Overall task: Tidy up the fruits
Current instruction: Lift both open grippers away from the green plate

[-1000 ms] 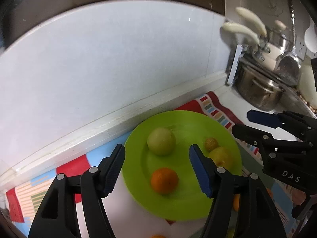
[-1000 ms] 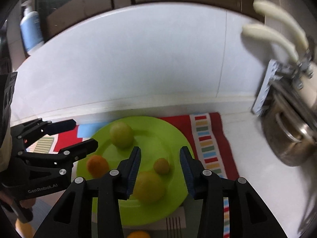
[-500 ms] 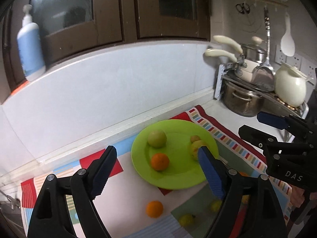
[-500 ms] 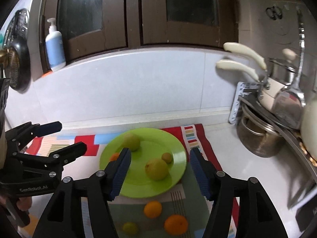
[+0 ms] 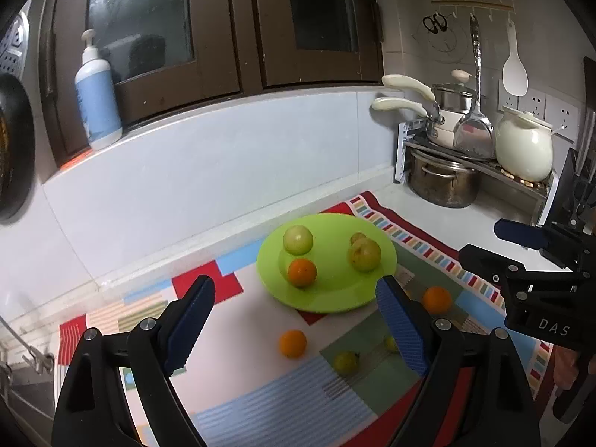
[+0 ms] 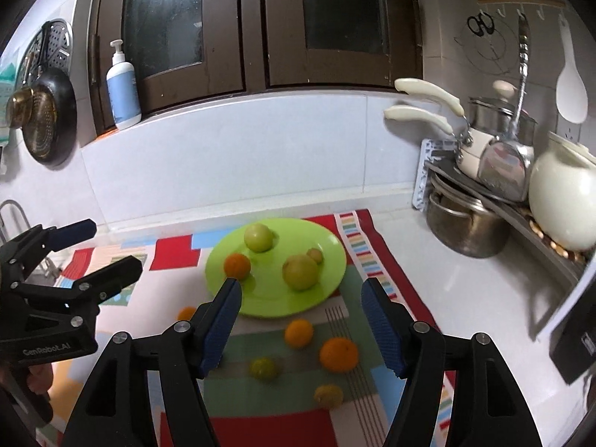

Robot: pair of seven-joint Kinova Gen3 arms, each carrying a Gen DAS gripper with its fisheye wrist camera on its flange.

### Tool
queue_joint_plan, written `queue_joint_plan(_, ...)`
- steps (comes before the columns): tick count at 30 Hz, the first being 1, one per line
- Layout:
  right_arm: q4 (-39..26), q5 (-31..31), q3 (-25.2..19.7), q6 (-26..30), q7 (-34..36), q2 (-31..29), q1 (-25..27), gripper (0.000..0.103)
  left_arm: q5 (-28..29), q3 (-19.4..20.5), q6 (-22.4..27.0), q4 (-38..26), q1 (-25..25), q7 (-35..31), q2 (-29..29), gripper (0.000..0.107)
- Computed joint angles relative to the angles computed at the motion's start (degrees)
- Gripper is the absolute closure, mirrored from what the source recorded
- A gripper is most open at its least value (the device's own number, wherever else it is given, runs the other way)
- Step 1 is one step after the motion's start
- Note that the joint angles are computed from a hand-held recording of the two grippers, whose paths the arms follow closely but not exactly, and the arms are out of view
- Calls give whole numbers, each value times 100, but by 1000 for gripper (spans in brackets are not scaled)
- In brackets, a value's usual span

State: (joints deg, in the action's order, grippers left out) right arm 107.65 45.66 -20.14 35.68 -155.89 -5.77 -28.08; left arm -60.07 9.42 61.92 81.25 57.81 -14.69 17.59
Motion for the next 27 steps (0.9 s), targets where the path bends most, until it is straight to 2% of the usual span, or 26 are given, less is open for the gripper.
queue_joint_plan(8,280,120,-266,369,-558,-187,-79,36,-97,139,115,368,157,257,-95,19)
queue_joint_plan(15,553,275,-482,594,-1053,-260,-177,36,152,271,-37,656,108,285,-110,19)
queue_joint_plan(27,762,-305,-229,734,-832,1,-408,36,764,172,-633,869,-59,-197,134,19)
